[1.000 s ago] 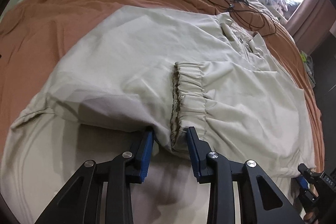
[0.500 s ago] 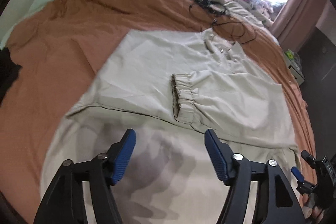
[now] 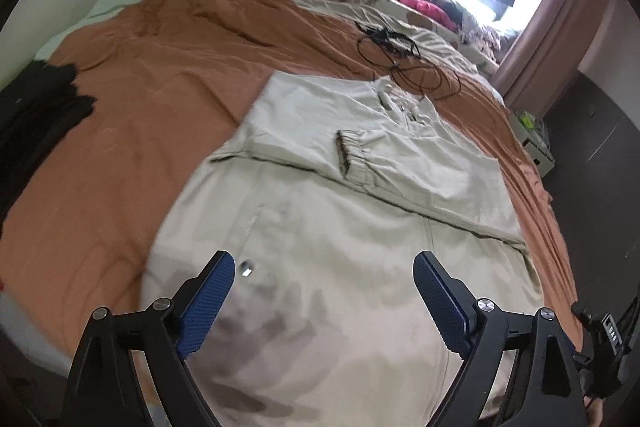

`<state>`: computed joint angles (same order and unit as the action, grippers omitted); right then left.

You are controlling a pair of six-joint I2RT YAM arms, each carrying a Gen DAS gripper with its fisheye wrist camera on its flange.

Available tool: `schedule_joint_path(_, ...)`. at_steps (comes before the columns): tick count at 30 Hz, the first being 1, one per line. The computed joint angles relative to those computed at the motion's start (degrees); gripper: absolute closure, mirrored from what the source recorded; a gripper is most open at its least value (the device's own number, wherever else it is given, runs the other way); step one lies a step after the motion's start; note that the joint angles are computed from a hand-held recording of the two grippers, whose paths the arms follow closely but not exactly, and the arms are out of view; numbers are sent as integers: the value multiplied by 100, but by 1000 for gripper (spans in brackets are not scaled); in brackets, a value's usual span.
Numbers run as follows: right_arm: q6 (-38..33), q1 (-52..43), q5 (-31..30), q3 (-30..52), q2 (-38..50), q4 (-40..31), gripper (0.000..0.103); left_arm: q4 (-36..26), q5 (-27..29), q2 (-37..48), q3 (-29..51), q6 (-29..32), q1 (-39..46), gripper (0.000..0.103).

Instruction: Fold large clothes

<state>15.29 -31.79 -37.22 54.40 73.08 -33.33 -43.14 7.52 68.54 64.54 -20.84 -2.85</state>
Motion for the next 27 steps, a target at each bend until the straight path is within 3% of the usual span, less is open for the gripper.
schedule_joint_path(7, -1816, -1520, -713, -113, -589, -1369, 16, -711, 534, -1603, -838, 481, 943, 11)
schedule_joint_path(13, -3771, -2798, -1138, -88, -444, -2610, 16, -1635, 1537, -2634, -1254, 1604, 2400, 11)
schedule_joint_path(19, -5415, -3638, -1413, -14, -6, -3530, 16, -2578, 2824, -2678, -1416, 3340, 4341, 10)
schedule_joint_path(25, -6425, -4052, -1356, -32, 558, -3812, 16, -2860, 3319, -2426, -1721, 4591, 5410, 12)
schedule_joint_path(27, -6684, -4136, -1389, -70, 773, -3826, 17, -2854, 3492, -2265, -1856, 4856, 5625, 18)
